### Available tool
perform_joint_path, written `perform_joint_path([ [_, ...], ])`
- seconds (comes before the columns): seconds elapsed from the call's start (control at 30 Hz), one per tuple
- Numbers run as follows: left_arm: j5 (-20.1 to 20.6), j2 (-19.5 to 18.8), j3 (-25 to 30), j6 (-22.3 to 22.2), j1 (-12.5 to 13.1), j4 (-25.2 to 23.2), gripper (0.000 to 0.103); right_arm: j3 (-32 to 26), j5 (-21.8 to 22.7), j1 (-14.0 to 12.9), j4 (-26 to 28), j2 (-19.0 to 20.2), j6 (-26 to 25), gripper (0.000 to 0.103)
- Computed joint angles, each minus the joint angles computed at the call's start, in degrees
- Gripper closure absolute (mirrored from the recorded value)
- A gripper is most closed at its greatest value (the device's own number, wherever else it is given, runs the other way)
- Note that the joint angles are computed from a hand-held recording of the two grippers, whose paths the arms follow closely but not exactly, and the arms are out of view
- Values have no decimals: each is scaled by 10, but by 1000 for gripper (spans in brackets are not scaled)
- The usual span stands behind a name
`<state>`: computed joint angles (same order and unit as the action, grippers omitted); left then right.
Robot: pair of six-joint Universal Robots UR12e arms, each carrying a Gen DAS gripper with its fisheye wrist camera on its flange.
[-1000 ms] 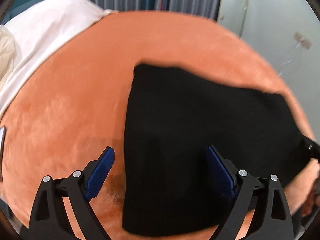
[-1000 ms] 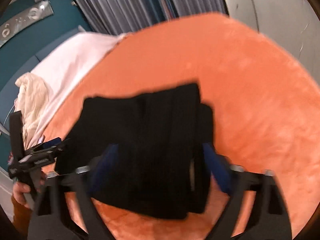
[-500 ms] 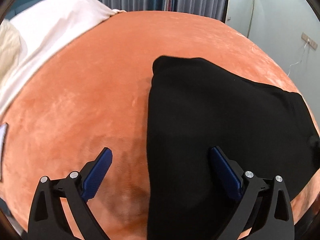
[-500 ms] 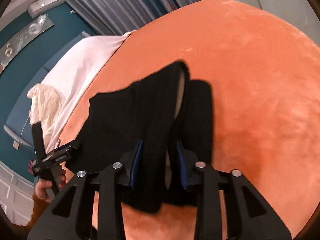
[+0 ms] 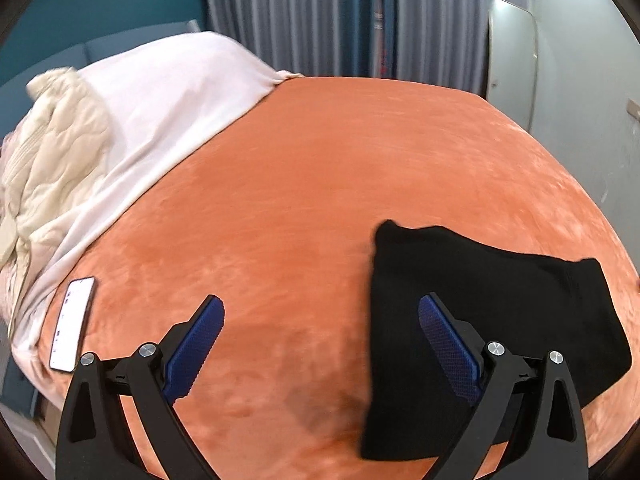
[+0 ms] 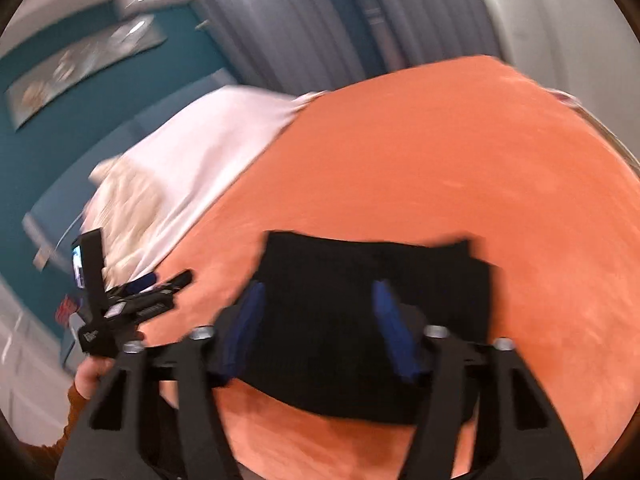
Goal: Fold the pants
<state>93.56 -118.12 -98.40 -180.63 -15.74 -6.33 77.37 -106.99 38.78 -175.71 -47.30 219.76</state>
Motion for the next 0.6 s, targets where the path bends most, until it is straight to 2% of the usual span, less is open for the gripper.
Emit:
perform_joint_path([
  [0.07,11,3,-8,3,7,9,6,-68,50,-8,49,34,-18,79],
  [0.1,14,3,-12,8,11,18,6,-108,77,-13,82,54,-23,83],
  [0.13,18,4,-14,11,13,24,6,-160,100,-16,126,82,-31,86],
  [0.2,23,0,-16,20,19,39,6,-245,112,-18,204,128,-46,87],
  [0.3,15,-11,-12,33,29,59,6,-342,133,-23,293,184,-51,87],
  [0.37,-3,-19,-6,35,35,61,6,-434,129,-28,355,234,-46,89],
  [0.4,-13,-24,-3,36,38,62,6,-473,125,-32,373,259,-47,92],
  [0.43,-20,-29,0,35,40,60,6,-489,112,-33,395,268,-35,97],
  [0.47,-29,-36,4,33,42,58,6,-528,123,-40,426,293,-11,103],
  [0.53,-46,-42,7,27,47,55,6,-551,155,-51,425,307,28,103],
  [0.57,-59,-43,7,23,50,51,6,-541,152,-51,404,299,34,103],
  [0.6,-67,-44,6,22,52,50,6,-507,142,-48,367,280,32,103],
])
